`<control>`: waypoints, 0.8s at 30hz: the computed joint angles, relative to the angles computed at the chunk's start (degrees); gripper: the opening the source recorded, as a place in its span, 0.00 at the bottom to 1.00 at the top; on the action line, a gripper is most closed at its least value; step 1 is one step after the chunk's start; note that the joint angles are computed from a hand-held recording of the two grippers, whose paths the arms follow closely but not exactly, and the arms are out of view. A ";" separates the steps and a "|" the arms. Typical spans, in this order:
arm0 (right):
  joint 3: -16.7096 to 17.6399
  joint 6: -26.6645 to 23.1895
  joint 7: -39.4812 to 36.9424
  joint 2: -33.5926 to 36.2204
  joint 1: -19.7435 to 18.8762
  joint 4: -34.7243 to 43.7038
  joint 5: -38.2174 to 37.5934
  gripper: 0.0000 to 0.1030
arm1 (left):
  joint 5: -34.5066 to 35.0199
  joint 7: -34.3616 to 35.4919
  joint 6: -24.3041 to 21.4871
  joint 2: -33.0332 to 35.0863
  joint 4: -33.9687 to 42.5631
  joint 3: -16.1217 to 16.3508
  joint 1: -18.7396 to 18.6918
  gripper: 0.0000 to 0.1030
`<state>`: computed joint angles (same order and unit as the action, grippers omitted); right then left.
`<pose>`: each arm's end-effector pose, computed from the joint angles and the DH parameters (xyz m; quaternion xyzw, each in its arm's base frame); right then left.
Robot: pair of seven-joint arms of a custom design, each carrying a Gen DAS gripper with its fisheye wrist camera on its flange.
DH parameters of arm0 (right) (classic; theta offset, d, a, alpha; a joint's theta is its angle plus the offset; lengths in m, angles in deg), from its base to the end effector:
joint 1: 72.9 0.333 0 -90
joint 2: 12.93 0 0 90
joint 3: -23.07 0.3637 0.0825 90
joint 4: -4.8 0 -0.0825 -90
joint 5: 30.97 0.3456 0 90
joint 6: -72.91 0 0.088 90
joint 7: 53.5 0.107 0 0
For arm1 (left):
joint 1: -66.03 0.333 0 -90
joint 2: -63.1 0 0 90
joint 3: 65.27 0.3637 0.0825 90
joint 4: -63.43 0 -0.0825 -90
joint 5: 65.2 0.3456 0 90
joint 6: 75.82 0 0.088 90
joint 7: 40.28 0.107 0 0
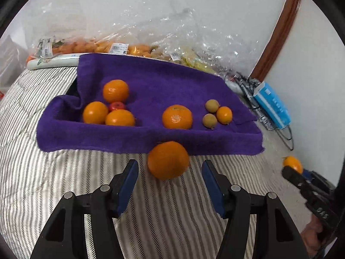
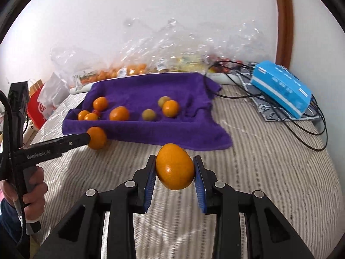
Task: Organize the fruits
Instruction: 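Grasp a loose orange with the right gripper while the left gripper grasps another orange, then carry both held oranges over the towel and lower them onto it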
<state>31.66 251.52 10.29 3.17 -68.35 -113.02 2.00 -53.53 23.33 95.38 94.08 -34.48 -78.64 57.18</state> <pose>0.6103 0.0859 0.4550 -0.6828 0.6215 -0.2005 0.3277 0.6685 -0.2501 0.4381 -0.6449 0.6691 -0.3447 0.1323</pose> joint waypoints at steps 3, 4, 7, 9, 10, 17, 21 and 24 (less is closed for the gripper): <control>1.56 -0.31 -1.99 0.27 -2.05 0.27 1.60 0.32 | 1.09 -1.19 -1.39 1.23 2.04 1.85 -2.09 0.57; 1.54 -0.40 -2.26 0.38 -2.12 0.40 1.85 0.32 | 1.81 -1.92 -1.97 1.52 2.65 2.97 -3.11 0.57; 0.94 -0.99 -2.47 1.07 -1.82 1.16 1.95 0.32 | 3.69 -2.95 -2.79 2.30 3.79 4.55 -4.48 0.57; 0.62 -1.33 -2.37 1.57 -1.54 1.73 1.87 0.32 | 5.38 -4.93 -2.81 2.56 4.17 6.76 -6.13 0.57; 0.54 -1.64 -2.28 1.90 -1.42 2.18 1.84 0.32 | 6.17 -5.74 -3.10 2.77 4.49 7.53 -6.68 0.56; -1.47 -2.77 0.33 3.45 1.04 4.05 -0.46 0.32 | 7.48 -5.79 -4.28 3.09 4.96 5.55 -4.92 0.40; -1.73 -2.50 1.58 3.57 1.73 4.31 -1.61 0.32 | 5.07 -3.74 -3.01 2.57 3.65 2.41 -2.12 0.40; -2.25 -2.23 3.06 3.36 2.63 4.12 -2.42 0.32 | 4.51 -3.21 -1.79 1.54 2.24 2.34 -1.78 0.40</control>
<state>29.41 249.28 13.35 6.53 -65.71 -108.90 -0.42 -49.01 20.12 93.59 95.62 -32.23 -76.30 55.40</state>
